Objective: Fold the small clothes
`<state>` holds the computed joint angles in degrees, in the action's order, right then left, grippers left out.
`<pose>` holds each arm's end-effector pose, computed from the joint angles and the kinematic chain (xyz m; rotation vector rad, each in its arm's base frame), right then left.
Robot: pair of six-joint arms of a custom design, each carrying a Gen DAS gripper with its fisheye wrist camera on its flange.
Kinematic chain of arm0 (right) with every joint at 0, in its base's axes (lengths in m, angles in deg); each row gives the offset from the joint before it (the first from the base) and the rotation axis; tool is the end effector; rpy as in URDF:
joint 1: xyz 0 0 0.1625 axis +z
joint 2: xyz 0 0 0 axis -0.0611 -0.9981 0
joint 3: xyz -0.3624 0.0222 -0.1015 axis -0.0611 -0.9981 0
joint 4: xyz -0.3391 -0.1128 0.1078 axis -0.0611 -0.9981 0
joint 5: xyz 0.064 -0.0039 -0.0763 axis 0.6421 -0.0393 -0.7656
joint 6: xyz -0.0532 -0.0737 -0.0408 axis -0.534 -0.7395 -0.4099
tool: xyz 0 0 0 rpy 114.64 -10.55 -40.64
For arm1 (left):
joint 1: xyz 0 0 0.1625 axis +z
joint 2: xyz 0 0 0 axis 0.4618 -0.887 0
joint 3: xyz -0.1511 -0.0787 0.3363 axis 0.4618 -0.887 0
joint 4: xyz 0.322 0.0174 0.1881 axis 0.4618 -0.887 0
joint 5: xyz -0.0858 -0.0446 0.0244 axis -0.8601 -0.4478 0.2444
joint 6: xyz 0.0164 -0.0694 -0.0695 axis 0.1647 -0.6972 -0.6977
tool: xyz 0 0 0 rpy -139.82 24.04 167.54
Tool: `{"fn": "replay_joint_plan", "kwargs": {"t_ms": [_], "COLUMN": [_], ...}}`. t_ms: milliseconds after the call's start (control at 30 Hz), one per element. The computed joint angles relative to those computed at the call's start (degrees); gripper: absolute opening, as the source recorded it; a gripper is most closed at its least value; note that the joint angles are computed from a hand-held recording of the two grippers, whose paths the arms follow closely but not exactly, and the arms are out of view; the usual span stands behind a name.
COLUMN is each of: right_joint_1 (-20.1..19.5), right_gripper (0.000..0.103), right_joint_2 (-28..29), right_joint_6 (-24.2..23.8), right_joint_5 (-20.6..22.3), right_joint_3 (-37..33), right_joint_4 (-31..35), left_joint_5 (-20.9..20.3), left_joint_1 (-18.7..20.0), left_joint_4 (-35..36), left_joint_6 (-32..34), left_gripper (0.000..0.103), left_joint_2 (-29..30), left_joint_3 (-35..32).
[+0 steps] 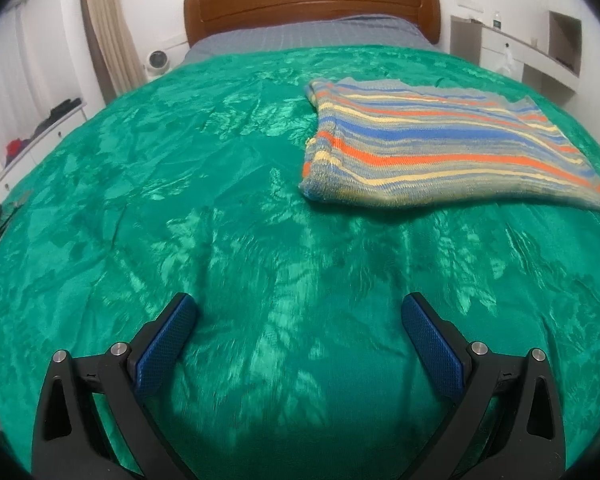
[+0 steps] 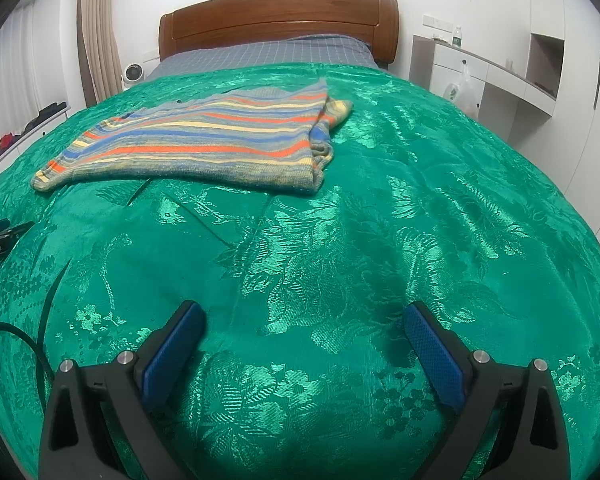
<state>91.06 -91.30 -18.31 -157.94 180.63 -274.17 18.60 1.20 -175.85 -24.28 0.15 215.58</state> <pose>0.0716 -0.3373 0.2284 0.4319 -2.1924 0.8707 -0.2178 -0.3719 0.0896 0.3202 2.0886 -0.8714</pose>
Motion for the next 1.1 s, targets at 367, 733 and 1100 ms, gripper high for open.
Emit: {"fn": "replay_joint_plan", "kwargs": {"t_ms": [367, 733, 1100], "right_joint_1": [-0.4, -9.0, -12.5], "right_gripper": [0.1, 0.1, 0.08], "right_joint_2": [-2.3, -31.0, -0.4], "right_joint_6": [0.9, 2.2, 17.1], "right_joint_5": [1.5, 19.0, 36.7], "right_joint_3": [0.7, -11.4, -54.7], "right_joint_4": [2.6, 51.0, 88.7], "left_joint_5": [-4.7, -16.3, -21.4], "left_joint_1": [-4.9, -2.1, 1.3], "left_joint_4": [1.6, -22.5, -18.9], "left_joint_6": [7.8, 40.6, 52.4], "left_gripper": [0.102, 0.102, 0.008], "left_joint_2": [1.3, 22.7, 40.3], "left_joint_3": [-6.3, -27.2, -45.1]}}
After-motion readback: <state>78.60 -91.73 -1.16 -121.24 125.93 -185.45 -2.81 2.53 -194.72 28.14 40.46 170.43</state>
